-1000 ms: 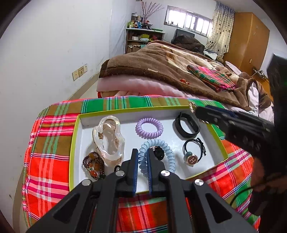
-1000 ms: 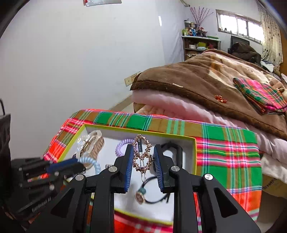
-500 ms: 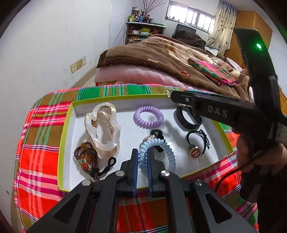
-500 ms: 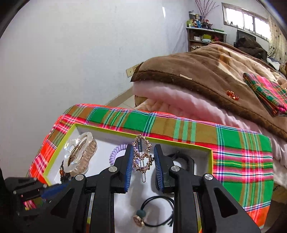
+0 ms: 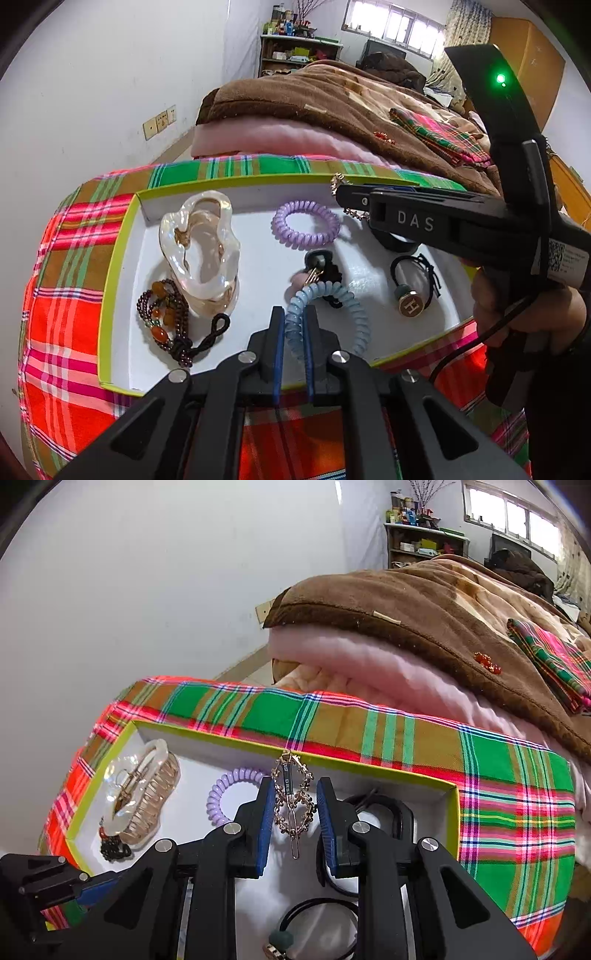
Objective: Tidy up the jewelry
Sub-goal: 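Open the left gripper on the grey coil tie while the right releases the clip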
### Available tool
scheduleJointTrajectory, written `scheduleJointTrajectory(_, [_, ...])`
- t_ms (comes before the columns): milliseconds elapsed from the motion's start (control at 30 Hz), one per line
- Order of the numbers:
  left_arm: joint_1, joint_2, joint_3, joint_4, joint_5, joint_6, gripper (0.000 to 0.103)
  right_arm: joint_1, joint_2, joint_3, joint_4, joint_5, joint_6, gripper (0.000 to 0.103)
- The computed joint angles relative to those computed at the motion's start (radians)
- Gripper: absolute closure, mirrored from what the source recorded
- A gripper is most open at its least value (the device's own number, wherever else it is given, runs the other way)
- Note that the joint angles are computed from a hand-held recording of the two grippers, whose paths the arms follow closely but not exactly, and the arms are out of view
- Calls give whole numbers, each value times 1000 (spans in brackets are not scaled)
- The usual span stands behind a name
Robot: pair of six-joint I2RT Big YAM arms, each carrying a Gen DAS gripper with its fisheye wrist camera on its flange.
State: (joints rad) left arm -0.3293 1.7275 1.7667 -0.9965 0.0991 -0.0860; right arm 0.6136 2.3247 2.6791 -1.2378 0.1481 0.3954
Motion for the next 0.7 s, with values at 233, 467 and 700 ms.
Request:
scheduleJointTrajectory(233, [2, 6, -1, -8, 6, -13, 93, 1, 30, 44, -29, 3, -11, 79])
scheduleJointTrajectory(467, [4, 11, 4, -11, 15, -13, 92, 2, 48, 80, -53, 3, -12, 79])
scheduleJointTrajectory(700, [4, 9, 2, -12, 11, -14, 83, 4, 63, 108, -70, 9, -11, 79])
